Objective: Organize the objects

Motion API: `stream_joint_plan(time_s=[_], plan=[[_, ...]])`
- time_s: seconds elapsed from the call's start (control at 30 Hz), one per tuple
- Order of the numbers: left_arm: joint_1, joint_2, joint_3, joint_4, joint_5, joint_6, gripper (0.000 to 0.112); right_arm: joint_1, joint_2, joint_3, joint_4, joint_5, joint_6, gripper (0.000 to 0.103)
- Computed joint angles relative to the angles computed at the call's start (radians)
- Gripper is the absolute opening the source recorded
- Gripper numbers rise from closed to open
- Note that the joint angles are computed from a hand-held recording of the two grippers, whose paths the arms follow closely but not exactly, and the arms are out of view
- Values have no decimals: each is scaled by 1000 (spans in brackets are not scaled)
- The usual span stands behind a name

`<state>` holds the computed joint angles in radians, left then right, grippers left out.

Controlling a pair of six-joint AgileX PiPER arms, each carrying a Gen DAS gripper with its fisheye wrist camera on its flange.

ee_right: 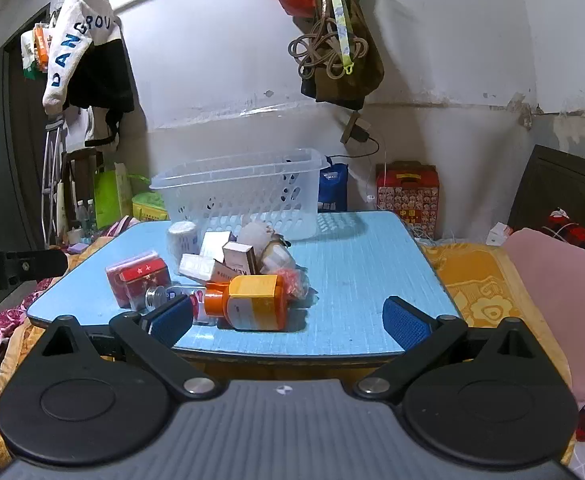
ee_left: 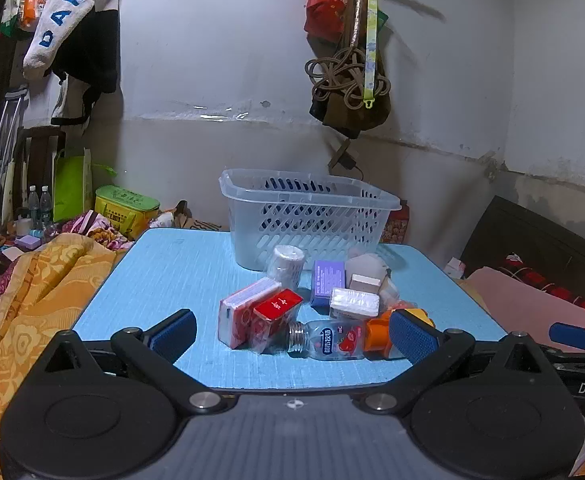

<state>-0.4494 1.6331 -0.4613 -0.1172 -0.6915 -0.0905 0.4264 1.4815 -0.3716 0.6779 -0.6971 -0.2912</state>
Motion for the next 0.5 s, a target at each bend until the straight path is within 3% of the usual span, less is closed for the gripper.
stream_joint_plan(time_s=[0.37,0.5], plan=[[-13,2,-14,-38,26,40,103,-5,-2,3,-21,-3,11,103],[-8,16,-6,-10,-17,0,103,2,0,-2,2,0,-11,103]])
